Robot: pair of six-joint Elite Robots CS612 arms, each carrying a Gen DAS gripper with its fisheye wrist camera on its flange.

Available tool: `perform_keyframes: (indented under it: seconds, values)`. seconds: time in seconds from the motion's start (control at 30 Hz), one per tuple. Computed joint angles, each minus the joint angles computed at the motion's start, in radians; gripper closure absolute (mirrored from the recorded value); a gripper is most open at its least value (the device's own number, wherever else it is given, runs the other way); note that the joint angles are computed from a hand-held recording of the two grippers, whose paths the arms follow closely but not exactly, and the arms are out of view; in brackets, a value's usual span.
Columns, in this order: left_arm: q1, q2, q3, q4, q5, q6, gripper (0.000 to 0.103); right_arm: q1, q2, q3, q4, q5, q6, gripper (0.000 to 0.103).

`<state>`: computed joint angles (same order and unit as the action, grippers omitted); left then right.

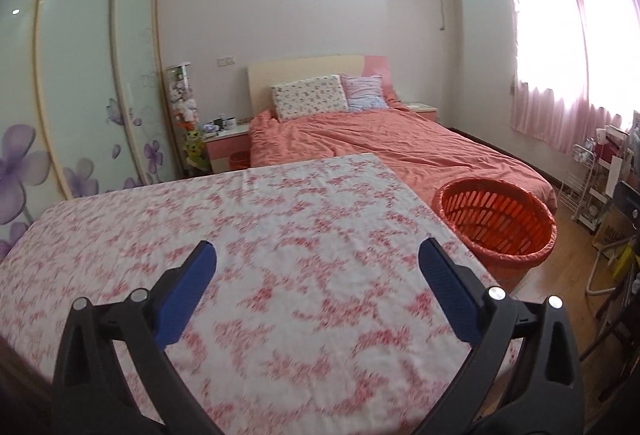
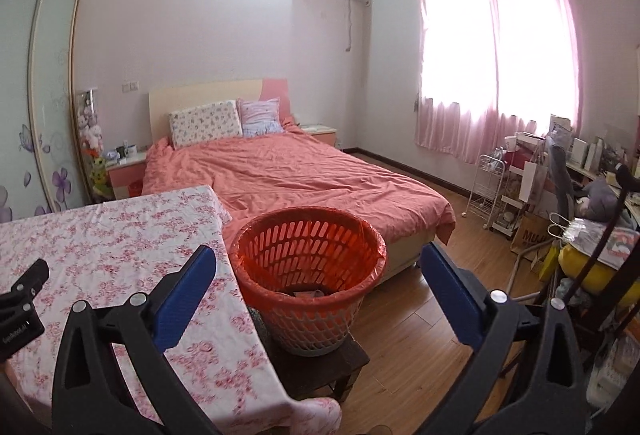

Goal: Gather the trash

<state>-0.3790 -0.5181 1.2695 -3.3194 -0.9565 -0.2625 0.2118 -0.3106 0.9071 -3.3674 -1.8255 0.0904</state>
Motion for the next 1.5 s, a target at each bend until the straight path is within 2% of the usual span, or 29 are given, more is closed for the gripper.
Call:
perform_keyframes:
  seconds: [0.1, 0.23, 0.37, 0.57, 0.8, 1.1, 1.5]
  values:
    - [-0.010, -0.022, 0.062, -0.024, 0.041, -0.045, 0.004, 0.009, -0.011, 0.035, -0.015, -0.020, 0.015, 0.002]
    - [-0.018, -0.043, 0.116, -0.045, 0.072, -0.082, 0.004, 0.013, -0.027, 0.073, -0.020, -0.002, 0.051, 0.002]
    - [-0.022, -0.059, 0.153, -0.041, 0.098, -0.123, 0.004, 0.021, -0.034, 0.088, -0.021, -0.017, 0.039, 0.002]
    - [-0.019, -0.075, 0.179, -0.006, 0.079, -0.190, 0.004, 0.036, -0.044, 0.106, 0.010, -0.040, 0.021, 0.002]
    - [-0.021, -0.080, 0.185, 0.002, 0.085, -0.206, 0.004, 0.035, -0.062, 0.126, 0.074, -0.019, 0.046, 0.002]
    - [-0.023, -0.084, 0.190, 0.001, 0.071, -0.213, 0.004, 0.032, -0.075, 0.148, 0.069, 0.022, 0.048, 0.002]
    - [-0.035, -0.089, 0.185, -0.005, 0.094, -0.191, 0.004, 0.024, -0.082, 0.152, 0.071, 0.048, 0.056, 0.002]
